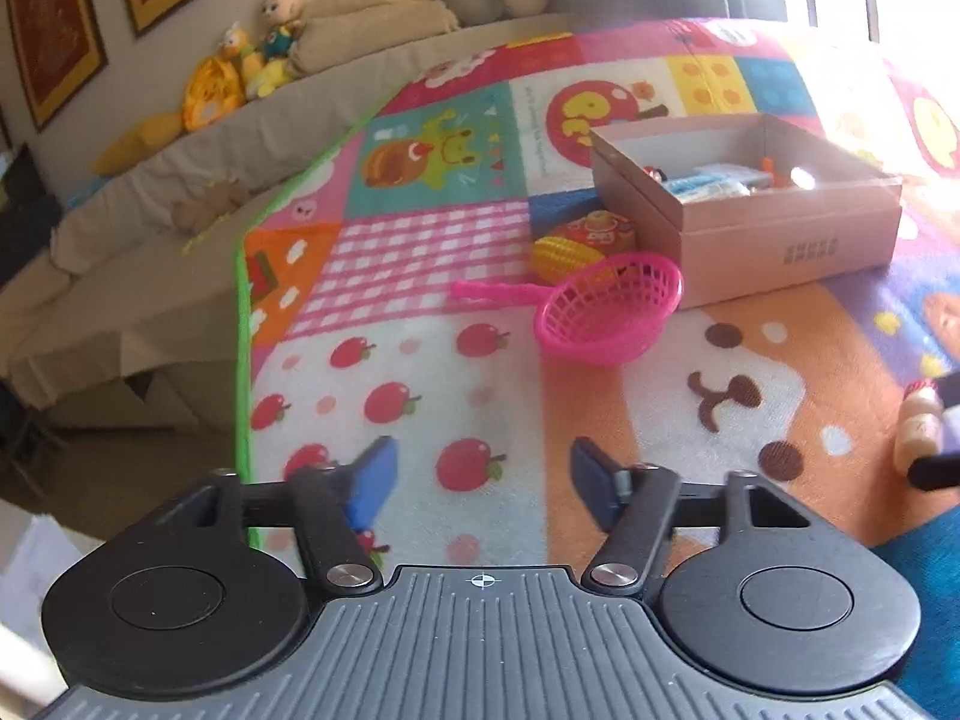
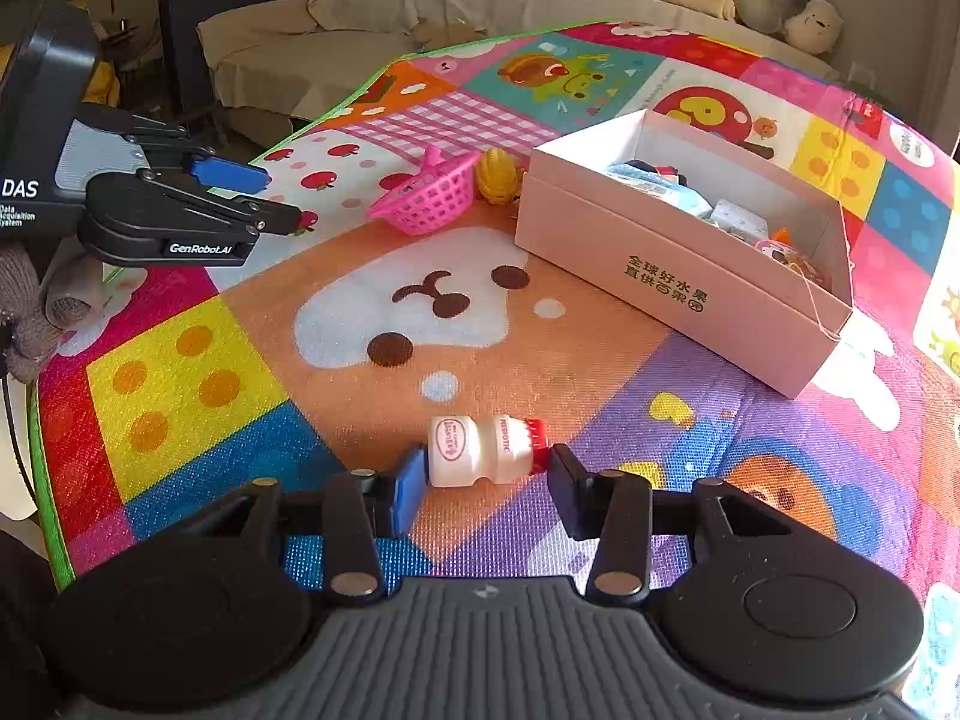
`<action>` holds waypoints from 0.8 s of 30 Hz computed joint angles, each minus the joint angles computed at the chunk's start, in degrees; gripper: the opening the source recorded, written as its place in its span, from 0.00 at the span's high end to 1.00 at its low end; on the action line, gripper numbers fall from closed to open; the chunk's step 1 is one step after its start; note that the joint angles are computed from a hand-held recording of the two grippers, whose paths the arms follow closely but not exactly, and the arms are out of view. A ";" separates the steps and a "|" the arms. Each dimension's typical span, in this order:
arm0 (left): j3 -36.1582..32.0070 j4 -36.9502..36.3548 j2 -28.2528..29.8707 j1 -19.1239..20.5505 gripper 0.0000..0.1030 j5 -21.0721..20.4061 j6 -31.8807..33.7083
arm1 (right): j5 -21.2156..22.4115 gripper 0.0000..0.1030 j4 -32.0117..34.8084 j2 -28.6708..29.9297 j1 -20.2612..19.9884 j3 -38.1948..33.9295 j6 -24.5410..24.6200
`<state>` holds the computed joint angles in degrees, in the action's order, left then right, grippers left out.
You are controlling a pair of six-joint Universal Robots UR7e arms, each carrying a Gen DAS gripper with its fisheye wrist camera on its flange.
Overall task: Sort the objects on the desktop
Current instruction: 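Grasp the pink strainer with the left tool while the right tool holds the yogurt bottle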
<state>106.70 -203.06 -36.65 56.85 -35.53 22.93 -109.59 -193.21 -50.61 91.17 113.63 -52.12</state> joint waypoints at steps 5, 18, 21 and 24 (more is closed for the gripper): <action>-3.17 13.39 -3.05 2.11 0.05 -11.31 -21.55 | -0.78 0.58 -1.41 0.82 0.15 0.01 -0.95; -22.89 26.55 8.36 3.82 0.15 -5.48 -26.36 | 0.67 0.42 -10.37 1.62 -1.08 2.85 -3.92; -19.19 25.64 6.15 3.63 0.15 -6.77 -25.51 | 1.09 0.42 -10.04 1.38 -1.33 2.93 -3.47; -13.48 23.59 3.60 2.68 0.15 -6.25 -23.47 | 1.34 0.44 -10.03 1.41 -1.30 3.01 -3.74</action>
